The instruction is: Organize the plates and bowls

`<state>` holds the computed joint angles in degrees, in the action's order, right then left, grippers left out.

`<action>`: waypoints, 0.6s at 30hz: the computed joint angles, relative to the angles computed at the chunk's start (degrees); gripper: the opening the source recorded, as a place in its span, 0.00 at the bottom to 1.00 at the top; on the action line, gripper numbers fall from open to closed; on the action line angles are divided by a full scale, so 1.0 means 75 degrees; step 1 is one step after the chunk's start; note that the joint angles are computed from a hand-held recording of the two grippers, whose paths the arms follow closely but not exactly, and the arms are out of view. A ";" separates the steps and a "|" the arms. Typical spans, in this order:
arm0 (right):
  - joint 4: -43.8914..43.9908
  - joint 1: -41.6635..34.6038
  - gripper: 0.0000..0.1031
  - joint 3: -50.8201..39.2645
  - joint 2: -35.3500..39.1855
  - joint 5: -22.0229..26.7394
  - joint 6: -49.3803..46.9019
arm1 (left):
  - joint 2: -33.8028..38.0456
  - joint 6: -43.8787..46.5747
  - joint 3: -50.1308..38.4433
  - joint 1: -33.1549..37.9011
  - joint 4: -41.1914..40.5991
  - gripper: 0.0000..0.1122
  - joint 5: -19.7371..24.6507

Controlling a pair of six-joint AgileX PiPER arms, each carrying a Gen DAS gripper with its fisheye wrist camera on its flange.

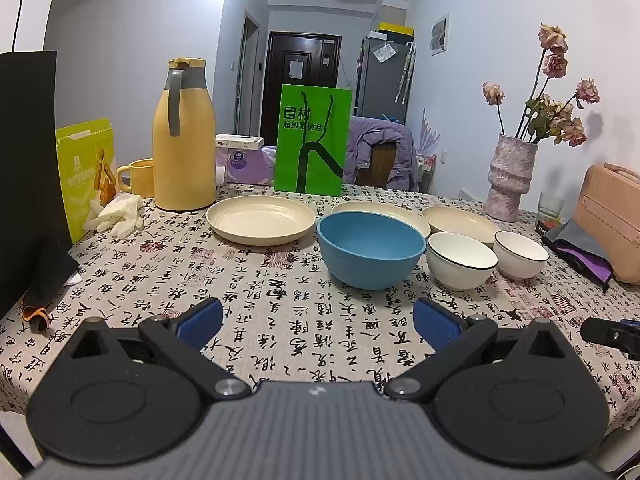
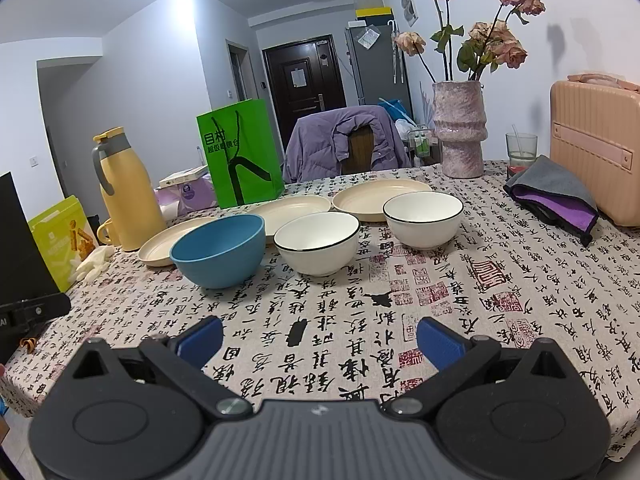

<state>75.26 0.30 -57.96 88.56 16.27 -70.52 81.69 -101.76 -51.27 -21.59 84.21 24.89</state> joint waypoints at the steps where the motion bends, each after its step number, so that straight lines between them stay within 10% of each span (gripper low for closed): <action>1: -0.0007 0.0013 1.00 0.0009 -0.0010 -0.0011 0.0013 | -0.0009 -0.0009 0.0007 -0.0003 0.0012 0.92 0.0001; 18: -0.0476 0.0269 1.00 -0.0001 -0.0052 -0.0314 0.0475 | 0.0019 -0.0658 0.0110 0.0043 0.0635 0.92 -0.0231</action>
<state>71.69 2.32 -57.97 88.17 13.91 -66.95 81.83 -106.70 -50.44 -21.27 88.97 23.15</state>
